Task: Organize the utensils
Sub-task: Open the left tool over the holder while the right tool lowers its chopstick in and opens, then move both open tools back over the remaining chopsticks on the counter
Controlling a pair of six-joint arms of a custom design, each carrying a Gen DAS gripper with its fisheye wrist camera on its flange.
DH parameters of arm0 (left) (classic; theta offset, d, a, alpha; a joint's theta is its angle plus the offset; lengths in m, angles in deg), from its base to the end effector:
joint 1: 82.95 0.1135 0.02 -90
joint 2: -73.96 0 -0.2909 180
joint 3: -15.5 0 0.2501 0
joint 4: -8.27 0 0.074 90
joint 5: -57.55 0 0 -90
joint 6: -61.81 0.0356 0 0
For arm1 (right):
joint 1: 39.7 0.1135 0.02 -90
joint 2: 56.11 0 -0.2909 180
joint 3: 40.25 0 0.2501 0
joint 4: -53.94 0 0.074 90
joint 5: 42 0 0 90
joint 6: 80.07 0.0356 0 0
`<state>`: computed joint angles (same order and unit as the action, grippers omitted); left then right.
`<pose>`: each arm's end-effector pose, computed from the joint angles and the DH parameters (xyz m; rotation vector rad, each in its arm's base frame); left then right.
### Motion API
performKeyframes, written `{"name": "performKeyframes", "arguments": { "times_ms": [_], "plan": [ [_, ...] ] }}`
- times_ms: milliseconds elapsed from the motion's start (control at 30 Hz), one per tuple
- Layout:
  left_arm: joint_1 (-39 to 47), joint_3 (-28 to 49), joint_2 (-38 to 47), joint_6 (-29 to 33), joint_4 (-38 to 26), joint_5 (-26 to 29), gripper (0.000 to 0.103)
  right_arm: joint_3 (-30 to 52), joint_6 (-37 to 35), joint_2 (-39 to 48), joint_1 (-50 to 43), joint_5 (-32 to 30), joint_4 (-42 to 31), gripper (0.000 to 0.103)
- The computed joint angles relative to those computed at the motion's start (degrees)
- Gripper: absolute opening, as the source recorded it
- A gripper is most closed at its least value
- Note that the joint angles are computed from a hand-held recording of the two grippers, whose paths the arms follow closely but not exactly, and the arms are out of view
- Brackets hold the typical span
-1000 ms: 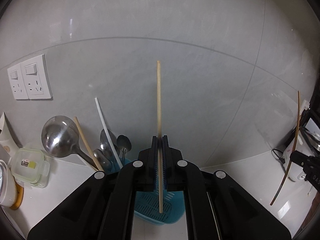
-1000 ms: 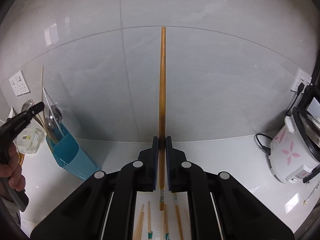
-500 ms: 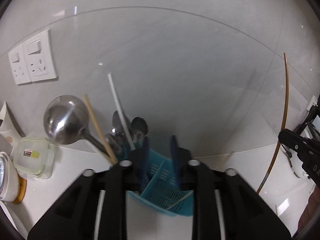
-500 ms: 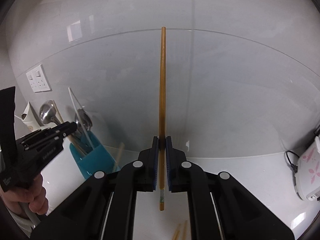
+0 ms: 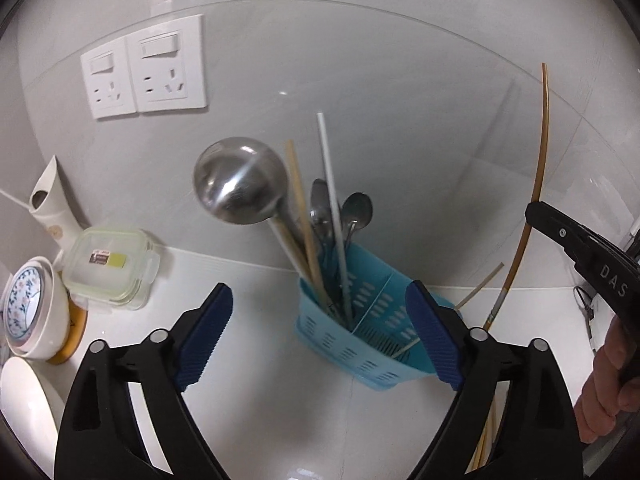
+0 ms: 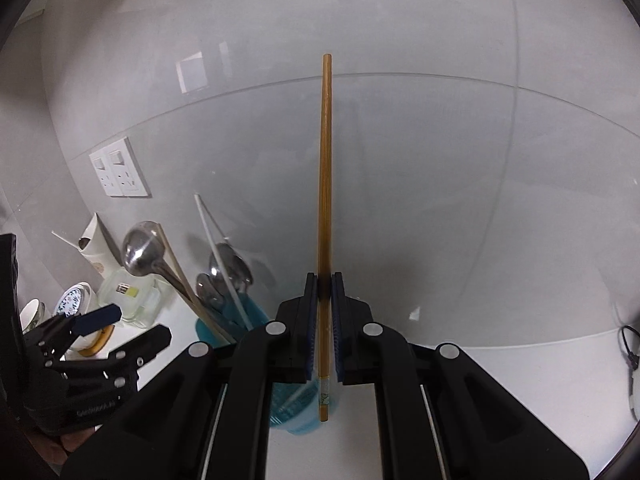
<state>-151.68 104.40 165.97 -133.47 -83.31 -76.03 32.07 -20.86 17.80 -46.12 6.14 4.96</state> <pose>0.1215 -0.2444 0.2912 -0.7100 2.2742 0.1472 0.2543 -0.0047 0.3084 -0.7654 2.1041 0.5505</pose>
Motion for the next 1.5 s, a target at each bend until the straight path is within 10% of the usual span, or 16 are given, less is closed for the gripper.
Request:
{"name": "performKeyframes", "arguments": {
  "times_ms": [833,1267,1500],
  "plan": [
    [-2.63,-6.3,-2.54,-8.91,-1.8,3.37,0.097,-9.1,0.78,-3.01,7.63,4.86,7.39,0.009],
    [-4.91,-2.92,0.16,-10.71,-3.51,4.84,0.097,-7.25,-5.41,-3.86,-4.06,0.69,2.36,0.091],
    [-6.12,1.45,3.59,-9.33,-3.59,5.05,0.097,-5.88,-12.29,-3.6,-11.42,-0.42,-1.63,0.095]
  ]
}}
